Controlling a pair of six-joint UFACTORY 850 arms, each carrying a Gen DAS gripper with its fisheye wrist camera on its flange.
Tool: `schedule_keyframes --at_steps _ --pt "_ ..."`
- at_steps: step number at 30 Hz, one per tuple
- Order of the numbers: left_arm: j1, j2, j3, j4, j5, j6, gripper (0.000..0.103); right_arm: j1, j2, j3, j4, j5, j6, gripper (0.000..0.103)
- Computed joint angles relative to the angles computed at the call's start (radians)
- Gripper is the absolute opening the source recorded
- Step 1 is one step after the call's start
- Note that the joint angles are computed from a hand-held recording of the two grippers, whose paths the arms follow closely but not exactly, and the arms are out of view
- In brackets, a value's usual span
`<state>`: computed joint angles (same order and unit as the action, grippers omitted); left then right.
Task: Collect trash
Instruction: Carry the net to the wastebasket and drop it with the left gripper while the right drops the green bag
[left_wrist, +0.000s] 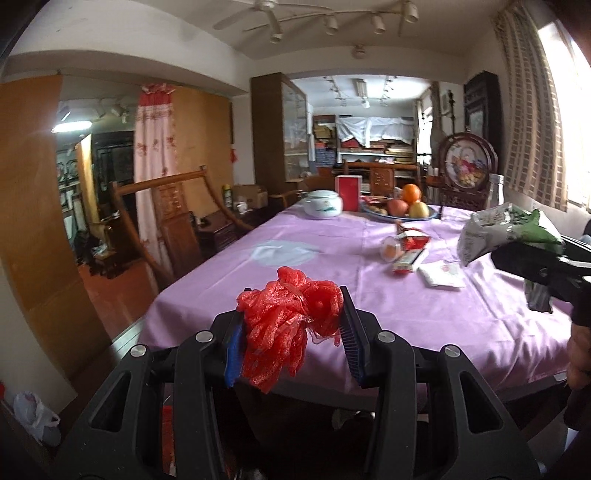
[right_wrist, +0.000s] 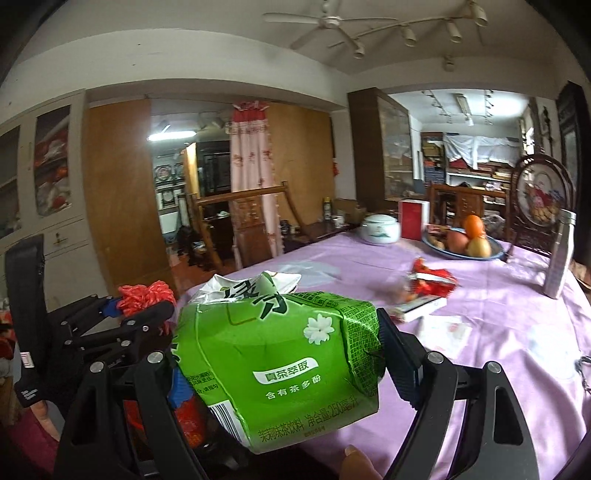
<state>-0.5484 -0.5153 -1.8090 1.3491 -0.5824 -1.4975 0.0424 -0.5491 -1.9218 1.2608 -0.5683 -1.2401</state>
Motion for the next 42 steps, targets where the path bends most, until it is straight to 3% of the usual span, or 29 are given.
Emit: schedule_keyframes --at_steps 11,15,20,23,24,25,28,32,39,42 --pt "0.094 0.131 0.243 0.004 -0.003 -0.159 0.045 0.106 -0.001 -0.008 -0.086 -0.030 0.036 0.082" --pt "0.125 0.161 0.311 -0.002 -0.013 -0.196 0.045 0.149 -0.045 -0.071 -0.171 -0.048 0.114 0.082" --pt "0.196 0.183 0.390 -0.176 0.050 -0.099 0.047 0.198 -0.093 -0.134 -0.268 -0.080 0.205 0.082" --pt "0.253 0.170 0.415 -0.389 0.082 0.058 0.056 0.220 -0.117 -0.160 -0.306 -0.100 0.244 0.082" --pt "0.269 0.159 0.413 -0.460 0.078 0.113 0.072 0.224 -0.124 -0.170 -0.315 -0.107 0.255 0.082" --pt "0.288 0.144 0.409 -0.546 0.068 0.169 0.079 0.227 -0.132 -0.178 -0.321 -0.115 0.264 0.082" --pt "0.327 0.160 0.452 -0.626 0.100 0.192 0.085 0.242 -0.148 -0.192 -0.364 -0.126 0.300 0.082" --pt "0.340 0.197 0.498 -0.554 0.097 0.096 0.094 0.254 -0.174 -0.217 -0.415 -0.139 0.342 0.082" --pt "0.329 0.197 0.486 -0.443 -0.027 0.000 0.096 0.275 -0.248 -0.305 -0.476 -0.208 0.414 0.082" --pt "0.338 0.202 0.495 -0.434 -0.042 -0.022 0.096 0.301 -0.293 -0.362 -0.516 -0.251 0.443 0.082"
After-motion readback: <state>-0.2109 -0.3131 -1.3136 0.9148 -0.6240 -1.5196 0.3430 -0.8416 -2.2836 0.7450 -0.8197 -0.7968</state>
